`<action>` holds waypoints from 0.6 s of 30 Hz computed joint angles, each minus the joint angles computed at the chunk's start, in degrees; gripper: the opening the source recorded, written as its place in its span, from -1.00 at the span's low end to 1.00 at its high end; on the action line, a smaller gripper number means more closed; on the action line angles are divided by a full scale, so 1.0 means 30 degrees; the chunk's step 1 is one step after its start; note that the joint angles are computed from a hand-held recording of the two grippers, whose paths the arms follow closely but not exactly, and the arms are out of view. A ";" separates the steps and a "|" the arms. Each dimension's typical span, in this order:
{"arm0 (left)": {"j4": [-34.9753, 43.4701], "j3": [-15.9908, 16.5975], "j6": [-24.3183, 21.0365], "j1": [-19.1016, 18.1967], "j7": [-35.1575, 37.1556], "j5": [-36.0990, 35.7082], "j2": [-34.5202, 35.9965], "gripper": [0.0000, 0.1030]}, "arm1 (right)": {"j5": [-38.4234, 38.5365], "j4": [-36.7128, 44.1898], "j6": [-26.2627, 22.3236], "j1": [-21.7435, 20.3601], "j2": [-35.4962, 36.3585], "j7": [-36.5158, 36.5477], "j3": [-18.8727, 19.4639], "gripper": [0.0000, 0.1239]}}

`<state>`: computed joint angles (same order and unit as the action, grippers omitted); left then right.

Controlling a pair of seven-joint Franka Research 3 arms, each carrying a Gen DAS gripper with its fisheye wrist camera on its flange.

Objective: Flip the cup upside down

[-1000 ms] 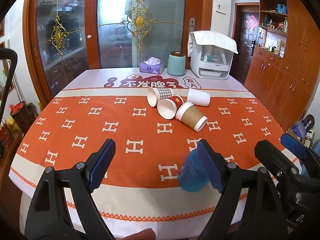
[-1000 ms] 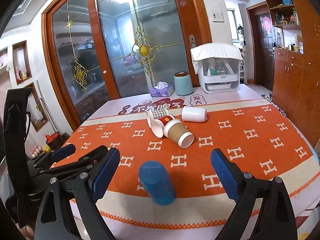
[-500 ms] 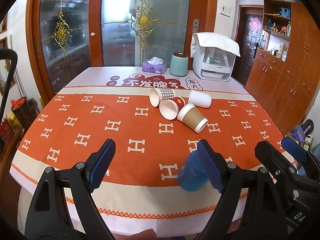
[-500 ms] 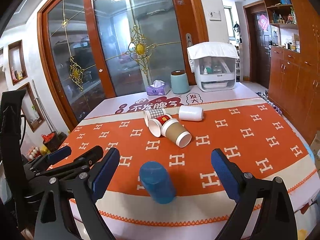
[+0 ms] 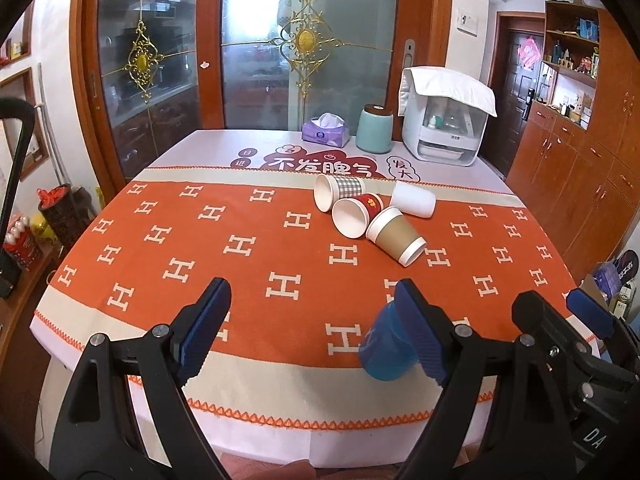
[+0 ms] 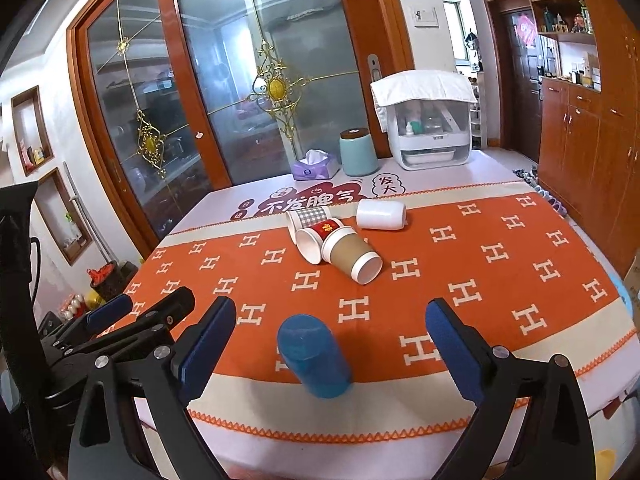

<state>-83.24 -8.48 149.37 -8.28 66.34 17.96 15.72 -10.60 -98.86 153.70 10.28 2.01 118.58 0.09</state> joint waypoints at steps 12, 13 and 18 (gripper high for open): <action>-0.0183 0.0123 -0.0411 -0.0389 -0.0586 0.1305 -0.0266 0.59 | -0.0776 -0.1345 0.0699 -0.0371 -0.0868 0.0961 0.0192 0.56; -0.0142 0.0129 -0.0482 -0.0400 -0.0586 0.1336 -0.0238 0.59 | -0.0816 -0.1308 0.0662 -0.0382 -0.0834 0.1007 0.0216 0.56; 0.0105 0.0097 -0.0777 -0.0355 -0.0437 0.1190 -0.0034 0.59 | -0.0827 -0.1237 0.0625 -0.0382 -0.0769 0.1012 0.0235 0.56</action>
<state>-82.92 -8.19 147.03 -9.35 65.03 21.53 15.62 -13.08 -102.57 155.57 9.13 -0.29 121.62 0.79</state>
